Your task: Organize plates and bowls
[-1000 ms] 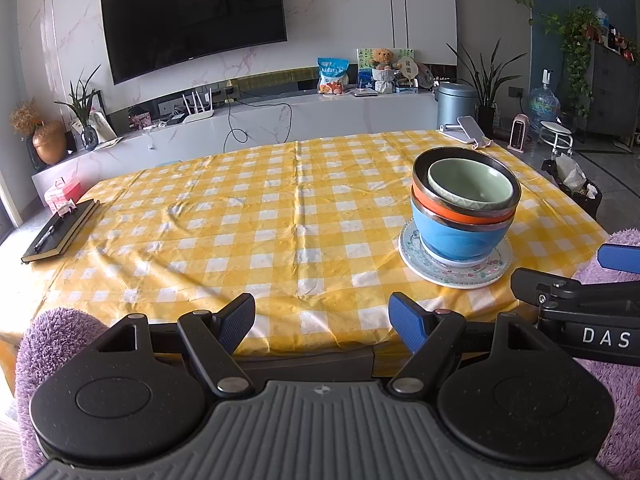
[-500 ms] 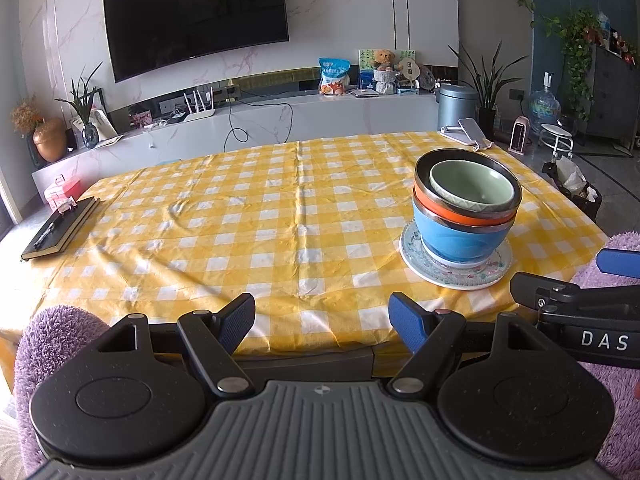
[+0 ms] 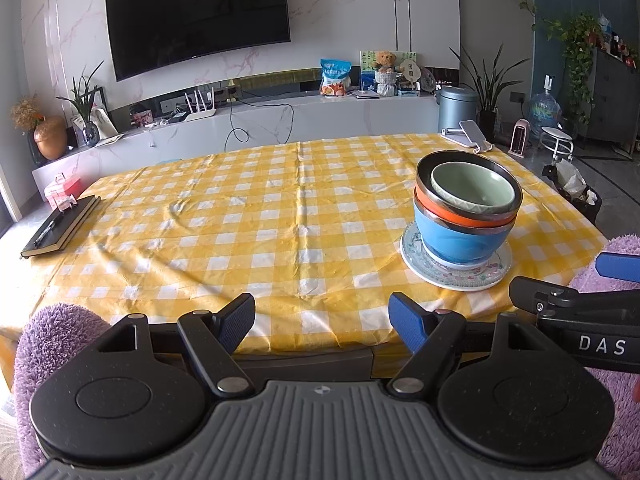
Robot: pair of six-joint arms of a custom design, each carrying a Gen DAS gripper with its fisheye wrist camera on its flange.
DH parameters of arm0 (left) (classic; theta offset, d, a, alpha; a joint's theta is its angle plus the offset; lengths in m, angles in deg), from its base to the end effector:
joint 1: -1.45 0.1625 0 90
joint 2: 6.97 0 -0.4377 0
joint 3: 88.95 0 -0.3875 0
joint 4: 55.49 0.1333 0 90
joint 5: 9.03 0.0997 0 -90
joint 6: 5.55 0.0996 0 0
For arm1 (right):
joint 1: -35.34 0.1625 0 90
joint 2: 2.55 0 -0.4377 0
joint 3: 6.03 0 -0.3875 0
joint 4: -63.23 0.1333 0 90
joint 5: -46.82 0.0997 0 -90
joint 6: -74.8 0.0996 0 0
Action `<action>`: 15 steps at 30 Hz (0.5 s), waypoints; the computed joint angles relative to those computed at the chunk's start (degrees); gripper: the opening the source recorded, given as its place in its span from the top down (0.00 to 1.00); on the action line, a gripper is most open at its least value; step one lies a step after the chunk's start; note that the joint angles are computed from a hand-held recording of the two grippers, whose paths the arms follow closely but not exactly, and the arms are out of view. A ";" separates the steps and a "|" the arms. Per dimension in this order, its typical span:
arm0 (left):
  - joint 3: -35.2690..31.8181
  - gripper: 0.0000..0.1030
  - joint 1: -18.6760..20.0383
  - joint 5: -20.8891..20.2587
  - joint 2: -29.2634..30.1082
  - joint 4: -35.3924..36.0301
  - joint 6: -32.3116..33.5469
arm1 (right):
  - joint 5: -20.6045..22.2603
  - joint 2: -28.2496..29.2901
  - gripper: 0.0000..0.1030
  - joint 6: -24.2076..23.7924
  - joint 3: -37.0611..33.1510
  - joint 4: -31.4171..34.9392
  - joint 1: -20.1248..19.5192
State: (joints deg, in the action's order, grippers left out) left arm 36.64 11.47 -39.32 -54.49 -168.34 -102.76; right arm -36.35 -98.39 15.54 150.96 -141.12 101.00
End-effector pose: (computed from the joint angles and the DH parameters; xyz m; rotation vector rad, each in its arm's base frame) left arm -0.3472 -0.2840 -0.0044 0.2842 1.9979 -1.0843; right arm 0.0163 -0.3162 0.2791 0.7951 -2.2867 0.9996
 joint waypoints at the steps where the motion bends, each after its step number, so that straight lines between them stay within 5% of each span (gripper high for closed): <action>1: 0.08 0.13 0.00 0.02 -0.14 0.00 -0.01 | 0.04 -0.03 0.08 -0.05 0.02 0.00 -0.04; 15: 0.19 0.13 -0.41 0.18 -0.42 0.79 -0.72 | 0.27 0.30 0.06 -0.77 0.34 -0.40 -0.45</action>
